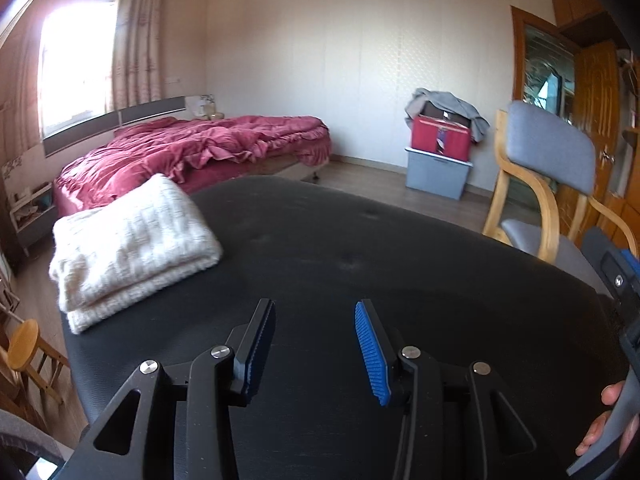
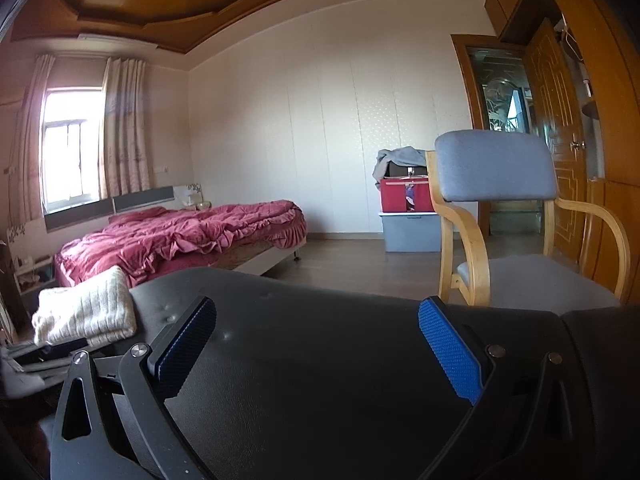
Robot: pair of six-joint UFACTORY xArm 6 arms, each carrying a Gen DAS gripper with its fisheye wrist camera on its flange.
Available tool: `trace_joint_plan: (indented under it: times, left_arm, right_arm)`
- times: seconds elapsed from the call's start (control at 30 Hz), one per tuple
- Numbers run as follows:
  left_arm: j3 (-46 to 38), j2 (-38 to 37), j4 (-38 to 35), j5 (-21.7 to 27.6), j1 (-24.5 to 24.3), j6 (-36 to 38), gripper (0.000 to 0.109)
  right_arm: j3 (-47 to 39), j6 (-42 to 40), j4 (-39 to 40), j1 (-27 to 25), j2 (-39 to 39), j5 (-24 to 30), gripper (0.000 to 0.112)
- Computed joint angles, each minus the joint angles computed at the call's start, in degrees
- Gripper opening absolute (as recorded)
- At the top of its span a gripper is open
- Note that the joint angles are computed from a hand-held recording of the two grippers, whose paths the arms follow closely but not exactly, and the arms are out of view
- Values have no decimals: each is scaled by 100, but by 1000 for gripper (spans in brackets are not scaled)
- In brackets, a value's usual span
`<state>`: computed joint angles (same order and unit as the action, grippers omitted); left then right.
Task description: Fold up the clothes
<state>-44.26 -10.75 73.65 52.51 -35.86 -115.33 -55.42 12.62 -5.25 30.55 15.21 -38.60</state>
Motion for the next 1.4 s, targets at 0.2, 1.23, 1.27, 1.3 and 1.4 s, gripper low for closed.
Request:
trace_joint_plan:
  times: [0.2,1.23,1.27,1.3,1.4]
  left_arm:
    - [-802,622,-258,757,-628,-25,42]
    - [-3468,3212,1603,-2819,551,-439,42]
    - [-3439,3193,1779,-2864,573,-657,42]
    - [-3446,3198,1887,-2867,562,-764,42]
    - [-3396,3166,2019,-2719,484,-876,42]
  right_arm:
    - [109,-407,118,-185,20,-242,103]
    - [-1757,-5961,6553,491,800,760,103]
    - [-1764,-6049,6631,504,800,704,103]
    - [-1759,-6118,6690,512,794,645,103]
    - [-1728,-6364,7007,507,736,536,103]
